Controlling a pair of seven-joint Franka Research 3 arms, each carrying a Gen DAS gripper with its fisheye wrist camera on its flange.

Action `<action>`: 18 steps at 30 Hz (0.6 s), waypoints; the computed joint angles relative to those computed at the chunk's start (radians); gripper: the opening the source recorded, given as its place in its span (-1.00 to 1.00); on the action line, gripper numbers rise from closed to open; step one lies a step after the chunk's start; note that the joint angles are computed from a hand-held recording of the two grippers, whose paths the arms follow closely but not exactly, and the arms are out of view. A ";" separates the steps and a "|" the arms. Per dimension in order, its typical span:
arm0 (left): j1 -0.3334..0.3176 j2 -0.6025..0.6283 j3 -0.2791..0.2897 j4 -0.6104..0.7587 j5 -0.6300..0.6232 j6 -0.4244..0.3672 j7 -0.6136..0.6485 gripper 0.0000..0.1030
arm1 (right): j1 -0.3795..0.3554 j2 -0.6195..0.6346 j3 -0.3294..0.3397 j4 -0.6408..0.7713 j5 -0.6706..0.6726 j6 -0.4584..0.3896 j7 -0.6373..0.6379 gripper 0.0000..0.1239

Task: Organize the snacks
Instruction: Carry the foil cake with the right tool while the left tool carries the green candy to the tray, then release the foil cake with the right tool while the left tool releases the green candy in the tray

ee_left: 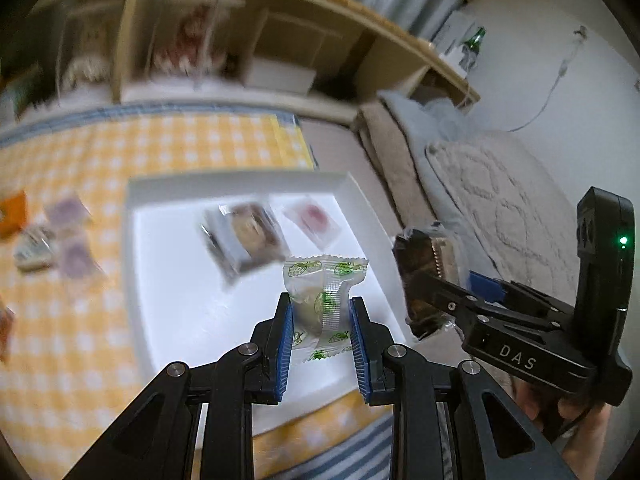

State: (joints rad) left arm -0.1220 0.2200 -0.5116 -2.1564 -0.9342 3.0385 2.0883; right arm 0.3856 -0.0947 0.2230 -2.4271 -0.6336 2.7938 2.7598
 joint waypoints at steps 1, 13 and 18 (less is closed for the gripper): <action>-0.009 0.033 0.012 0.024 0.023 -0.015 -0.025 -0.49 | 0.002 0.001 -0.008 -0.009 0.025 0.004 -0.032 -0.13; 0.043 0.297 -0.035 0.222 0.223 -0.078 -0.251 -0.49 | 0.011 0.085 -0.063 -0.044 0.222 0.059 -0.287 -0.13; 0.009 0.337 -0.011 0.253 0.332 -0.062 -0.340 -0.26 | 0.008 0.106 -0.096 -0.056 0.248 0.131 -0.299 -0.11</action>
